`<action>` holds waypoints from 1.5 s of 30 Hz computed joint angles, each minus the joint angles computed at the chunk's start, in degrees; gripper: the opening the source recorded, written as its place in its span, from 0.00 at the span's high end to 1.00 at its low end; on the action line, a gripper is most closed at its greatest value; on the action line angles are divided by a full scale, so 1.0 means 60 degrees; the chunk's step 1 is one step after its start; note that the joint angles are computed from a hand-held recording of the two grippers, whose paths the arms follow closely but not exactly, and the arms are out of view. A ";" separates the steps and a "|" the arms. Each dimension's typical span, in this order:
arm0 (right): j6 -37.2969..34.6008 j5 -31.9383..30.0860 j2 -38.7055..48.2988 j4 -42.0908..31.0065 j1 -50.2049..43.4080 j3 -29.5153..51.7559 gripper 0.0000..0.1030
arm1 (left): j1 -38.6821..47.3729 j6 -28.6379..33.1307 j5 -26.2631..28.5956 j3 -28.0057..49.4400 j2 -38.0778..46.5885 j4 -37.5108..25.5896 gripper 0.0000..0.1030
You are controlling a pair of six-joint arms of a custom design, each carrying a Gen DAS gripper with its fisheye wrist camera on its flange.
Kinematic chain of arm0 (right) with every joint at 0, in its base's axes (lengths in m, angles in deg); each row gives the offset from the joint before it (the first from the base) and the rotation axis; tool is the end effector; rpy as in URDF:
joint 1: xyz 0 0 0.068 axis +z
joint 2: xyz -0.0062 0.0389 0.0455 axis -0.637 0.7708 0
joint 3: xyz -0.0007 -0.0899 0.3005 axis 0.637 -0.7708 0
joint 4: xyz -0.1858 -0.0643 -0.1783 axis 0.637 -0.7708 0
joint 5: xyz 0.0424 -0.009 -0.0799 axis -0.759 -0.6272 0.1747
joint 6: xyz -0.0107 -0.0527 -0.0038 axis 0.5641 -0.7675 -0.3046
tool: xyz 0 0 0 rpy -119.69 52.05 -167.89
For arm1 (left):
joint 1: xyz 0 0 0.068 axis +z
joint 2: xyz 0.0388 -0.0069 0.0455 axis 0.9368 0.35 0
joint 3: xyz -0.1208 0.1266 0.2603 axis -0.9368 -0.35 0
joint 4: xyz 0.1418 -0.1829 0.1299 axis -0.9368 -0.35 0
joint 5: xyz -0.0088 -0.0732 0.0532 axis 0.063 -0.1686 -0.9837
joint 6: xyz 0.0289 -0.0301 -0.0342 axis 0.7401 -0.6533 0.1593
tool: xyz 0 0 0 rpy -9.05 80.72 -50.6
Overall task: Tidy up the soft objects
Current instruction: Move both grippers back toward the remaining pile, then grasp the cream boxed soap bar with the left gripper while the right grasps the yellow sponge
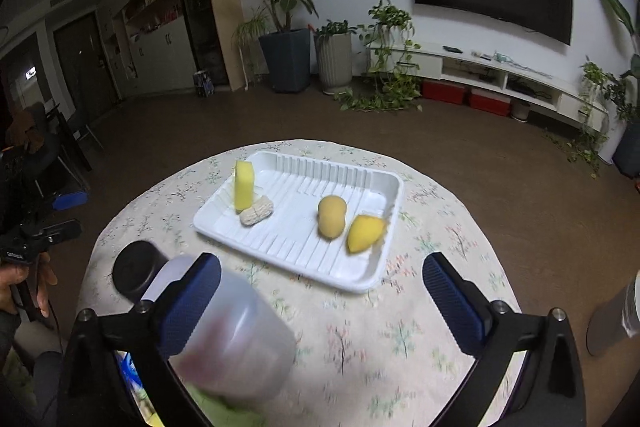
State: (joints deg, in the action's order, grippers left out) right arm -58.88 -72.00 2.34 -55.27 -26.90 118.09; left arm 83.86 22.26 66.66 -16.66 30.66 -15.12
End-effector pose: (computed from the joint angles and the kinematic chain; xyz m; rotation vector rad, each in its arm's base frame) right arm 0.2922 0.0657 0.2579 -0.1011 2.2663 0.1881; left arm 0.3177 0.0582 0.2649 0.4960 2.2219 -0.4858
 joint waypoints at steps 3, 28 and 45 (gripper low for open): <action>0.0375 0.0290 -0.1126 0.0104 0.0230 -0.0949 0.00 | 0.0483 0.0521 0.0293 -0.0918 -0.0969 -0.0107 0.00; 0.7756 0.6719 0.0379 0.1821 0.9829 -0.4232 0.00 | 0.1407 0.2312 0.0180 -0.5954 -0.3971 0.0148 0.00; 0.7916 0.5744 0.1488 0.1742 0.8894 -0.3603 0.00 | 0.0292 0.0725 -0.0857 -0.6158 -0.2920 0.2249 0.00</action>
